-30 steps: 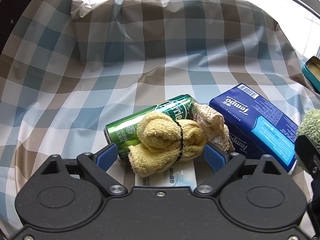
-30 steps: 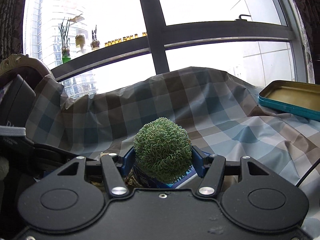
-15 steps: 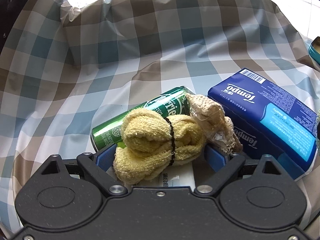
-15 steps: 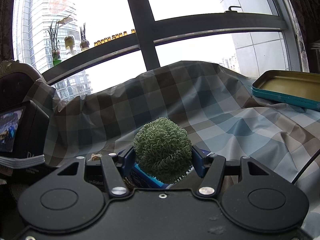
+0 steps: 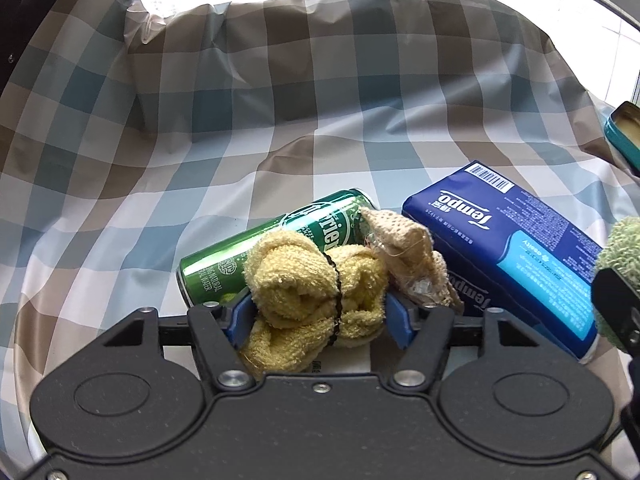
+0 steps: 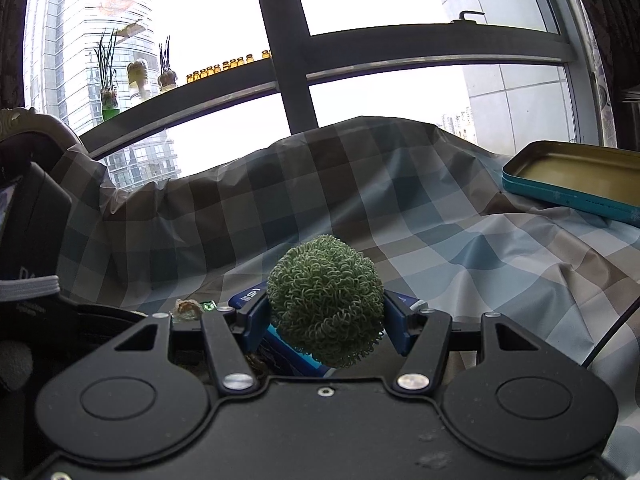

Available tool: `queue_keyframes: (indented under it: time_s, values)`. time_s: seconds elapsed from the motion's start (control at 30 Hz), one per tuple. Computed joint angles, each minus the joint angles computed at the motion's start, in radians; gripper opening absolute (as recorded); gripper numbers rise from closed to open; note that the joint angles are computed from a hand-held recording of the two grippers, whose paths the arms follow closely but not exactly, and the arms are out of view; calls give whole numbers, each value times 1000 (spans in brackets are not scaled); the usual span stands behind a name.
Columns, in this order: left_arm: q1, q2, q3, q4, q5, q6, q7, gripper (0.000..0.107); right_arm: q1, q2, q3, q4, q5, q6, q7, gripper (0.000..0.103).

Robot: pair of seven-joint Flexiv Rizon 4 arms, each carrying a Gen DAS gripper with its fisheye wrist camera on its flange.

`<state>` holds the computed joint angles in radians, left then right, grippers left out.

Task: Organize soft objects
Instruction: 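Close the left tool on the yellow towel bundle and lift it while the right tool holds the ball, then carry the yellow towel to the basket with the left tool while the right tool carries the sponge ball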

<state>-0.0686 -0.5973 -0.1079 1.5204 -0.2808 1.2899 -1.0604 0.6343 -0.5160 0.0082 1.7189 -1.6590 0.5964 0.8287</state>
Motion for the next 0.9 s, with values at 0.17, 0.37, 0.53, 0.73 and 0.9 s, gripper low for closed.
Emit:
queue_keyframes:
  time_s: [0.17, 0.37, 0.53, 0.73, 0.9]
  values:
    - [85, 87, -97, 116, -105, 12, 84, 61, 4, -9, -1, -10, 17, -3, -26, 59]
    - [149, 209, -151, 256, -283, 8, 218, 61, 4, -6, -3, -8, 2, 15, -35, 59]
    - [144, 302, -113, 348, -407, -35, 298, 61, -14, 29, 17, 18, 9, 68, -8, 59]
    - [110, 391, -52, 441, -537, -70, 391, 61, 3, 123, 63, 86, 29, 33, -61, 59]
    - [62, 452, 12, 506, -586, -105, 422, 61, 1, 211, 121, 151, 45, 40, -54, 59]
